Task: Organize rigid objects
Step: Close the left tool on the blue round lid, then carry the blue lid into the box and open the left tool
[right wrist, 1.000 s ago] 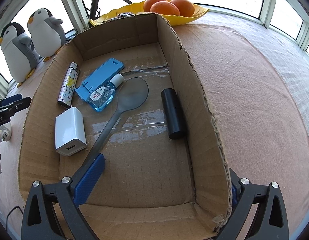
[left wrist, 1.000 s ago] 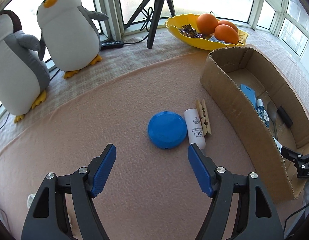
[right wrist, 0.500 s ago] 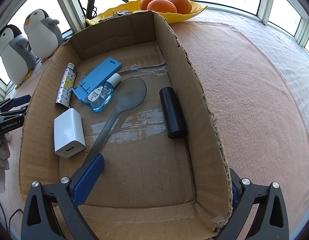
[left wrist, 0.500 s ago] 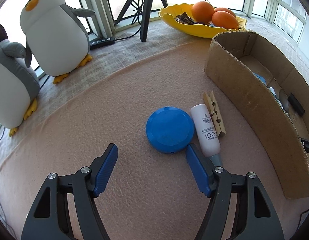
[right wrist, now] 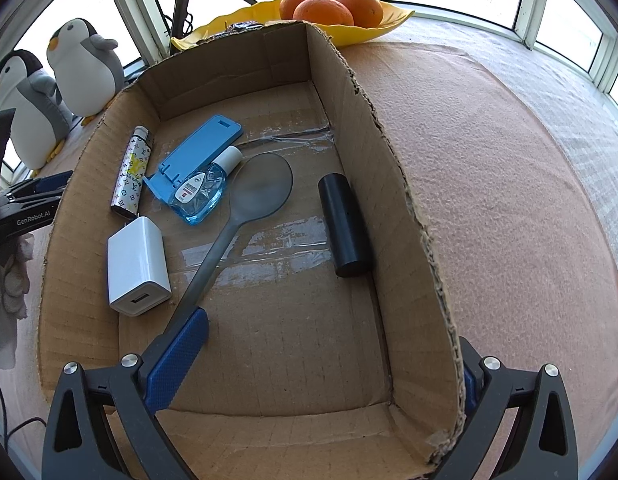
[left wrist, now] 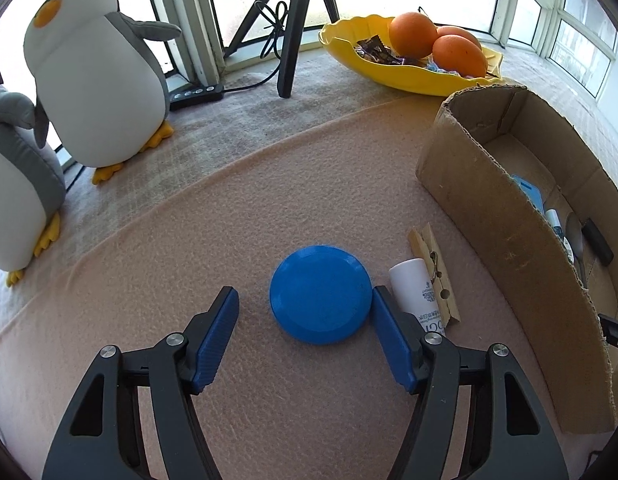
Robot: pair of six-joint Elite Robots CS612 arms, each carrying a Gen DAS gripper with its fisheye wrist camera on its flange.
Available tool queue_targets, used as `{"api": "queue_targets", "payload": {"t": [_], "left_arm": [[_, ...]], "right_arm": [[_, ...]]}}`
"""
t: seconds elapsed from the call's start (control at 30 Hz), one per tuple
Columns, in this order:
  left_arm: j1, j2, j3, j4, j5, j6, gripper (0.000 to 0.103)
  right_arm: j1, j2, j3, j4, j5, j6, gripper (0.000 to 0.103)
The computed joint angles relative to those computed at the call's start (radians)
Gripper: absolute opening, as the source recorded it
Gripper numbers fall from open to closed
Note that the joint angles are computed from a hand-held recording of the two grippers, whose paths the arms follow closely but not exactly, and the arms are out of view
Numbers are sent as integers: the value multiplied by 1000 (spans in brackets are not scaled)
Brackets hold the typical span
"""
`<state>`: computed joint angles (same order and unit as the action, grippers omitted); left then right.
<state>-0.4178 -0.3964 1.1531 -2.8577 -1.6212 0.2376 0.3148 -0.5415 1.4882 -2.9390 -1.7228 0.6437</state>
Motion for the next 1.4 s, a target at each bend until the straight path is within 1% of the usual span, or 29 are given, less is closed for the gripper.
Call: {"api": "queue_targets", "payload": {"t": [0.03, 0.1, 0.27, 0.57, 0.77, 0.9, 1.13, 1.3, 1.4], "left_arm": [[0, -1, 0, 2, -5, -2, 55], [-1, -2, 1, 4, -7, 0, 49], [-1, -7, 2, 21, -5, -14, 49], [-1, -21, 30, 10, 15, -45, 49], [4, -46, 60, -16, 5, -75, 49], [-1, -69, 83, -47, -8, -78, 49], [-24, -112, 124, -74, -53, -62, 49], [-49, -127, 147, -89, -77, -39, 49], [-62, -133, 154, -89, -87, -41, 49]], "right_arm": [[0, 0, 1, -1, 0, 0, 101], [0, 0, 0, 0, 0, 0, 101], [0, 0, 0, 0, -1, 0, 101], [0, 1, -2, 0, -1, -2, 102], [0, 1, -2, -2, 0, -5, 102], [0, 0, -1, -5, -1, -6, 102], [0, -1, -1, -1, 2, -4, 102], [2, 1, -1, -4, -2, -4, 102], [3, 1, 0, -6, -3, -4, 102]]}}
